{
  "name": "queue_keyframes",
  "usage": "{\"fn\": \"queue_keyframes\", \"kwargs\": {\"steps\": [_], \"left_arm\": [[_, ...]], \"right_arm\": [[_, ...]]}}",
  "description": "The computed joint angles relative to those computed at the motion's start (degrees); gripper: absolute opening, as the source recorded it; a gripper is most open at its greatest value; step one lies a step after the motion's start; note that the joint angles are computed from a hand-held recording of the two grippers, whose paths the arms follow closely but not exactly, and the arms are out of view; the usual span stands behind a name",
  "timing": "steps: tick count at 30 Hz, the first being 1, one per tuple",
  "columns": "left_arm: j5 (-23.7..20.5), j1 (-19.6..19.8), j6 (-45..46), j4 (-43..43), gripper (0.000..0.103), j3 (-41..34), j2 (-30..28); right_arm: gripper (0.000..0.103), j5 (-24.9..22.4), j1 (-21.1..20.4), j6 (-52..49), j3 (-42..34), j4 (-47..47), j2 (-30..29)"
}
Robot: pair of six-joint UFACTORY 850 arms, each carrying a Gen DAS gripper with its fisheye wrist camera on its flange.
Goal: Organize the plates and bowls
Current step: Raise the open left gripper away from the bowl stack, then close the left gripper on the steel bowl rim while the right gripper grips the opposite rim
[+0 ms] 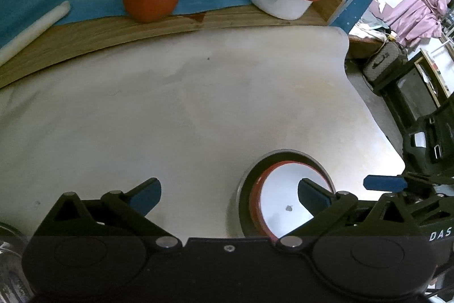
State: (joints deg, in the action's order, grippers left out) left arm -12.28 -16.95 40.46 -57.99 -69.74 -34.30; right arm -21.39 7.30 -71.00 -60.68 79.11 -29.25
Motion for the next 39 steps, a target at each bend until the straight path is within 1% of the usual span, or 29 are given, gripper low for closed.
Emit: {"fn": "queue_keyframes", "kwargs": {"steps": [1, 4, 5, 8, 18, 20, 21, 24, 25, 26, 30, 32, 35, 38, 39], "left_arm": [[0.17, 0.12, 1.43, -1.26, 0.102, 0.13, -0.01], [1.84, 0.1, 0.22, 0.25, 0.102, 1.09, 0.39], [2.33, 0.07, -1.5, 2.12, 0.102, 1.37, 0.52], [2.84, 0.09, -10.73, 11.49, 0.102, 1.93, 0.72], [2.53, 0.12, -16.11, 17.33, 0.102, 3.39, 1.12], [2.34, -0.09, -18.42, 19.9, 0.102, 3.37, 1.07], [2.36, -0.33, -21.0, 22.5, 0.102, 3.21, 0.93], [2.6, -0.77, -25.8, 27.34, 0.102, 3.19, 0.87], [2.54, -0.9, -27.42, 28.88, 0.102, 3.06, 0.78], [2.52, -1.07, -29.18, 30.55, 0.102, 2.88, 0.64], [2.01, -1.68, -36.53, 38.41, 0.102, 2.14, -0.03], [1.53, -1.85, -38.2, 40.32, 0.102, 1.71, -0.47], [0.9, -2.02, -36.95, 39.72, 0.102, 0.96, -1.23], [0.77, -2.41, -41.45, 45.14, 0.102, 0.2, -2.0], [0.81, -2.44, -41.78, 45.57, 0.102, 0.06, -2.19]], "right_arm": [[0.103, -0.03, -0.1, -0.43, 0.14, 0.46, 0.09], [0.103, 0.21, -0.27, -1.64, 0.61, 1.59, 0.48], [0.103, 0.6, -0.19, -2.06, 0.94, 2.06, 0.73], [0.103, 1.84, -0.17, -2.26, 1.24, 1.77, 1.01], [0.103, 6.18, -0.28, 1.17, 1.8, -2.71, 1.79], [0.103, 7.78, -0.12, 3.86, 1.83, -5.4, 1.83], [0.103, 8.81, 0.02, 6.3, 1.78, -7.79, 1.75], [0.103, 10.81, 0.23, 16.72, 1.43, -17.95, 1.2], [0.103, 10.76, 0.19, 20.38, 1.15, -21.54, 1.0], [0.103, 10.59, 0.13, 21.83, 0.82, -22.99, 0.69], [0.103, 10.3, -0.03, 22.19, 0.5, -24.0, 0.18], [0.103, 10.28, 0.03, 23.07, 0.2, -25.48, -0.13], [0.103, 9.74, 0.03, 22.88, -0.22, -26.26, -0.56], [0.103, 9.2, 0.03, 22.41, -0.66, -26.59, -0.97], [0.103, 9.16, 0.13, 22.64, -0.8, -26.88, -1.12]]}}
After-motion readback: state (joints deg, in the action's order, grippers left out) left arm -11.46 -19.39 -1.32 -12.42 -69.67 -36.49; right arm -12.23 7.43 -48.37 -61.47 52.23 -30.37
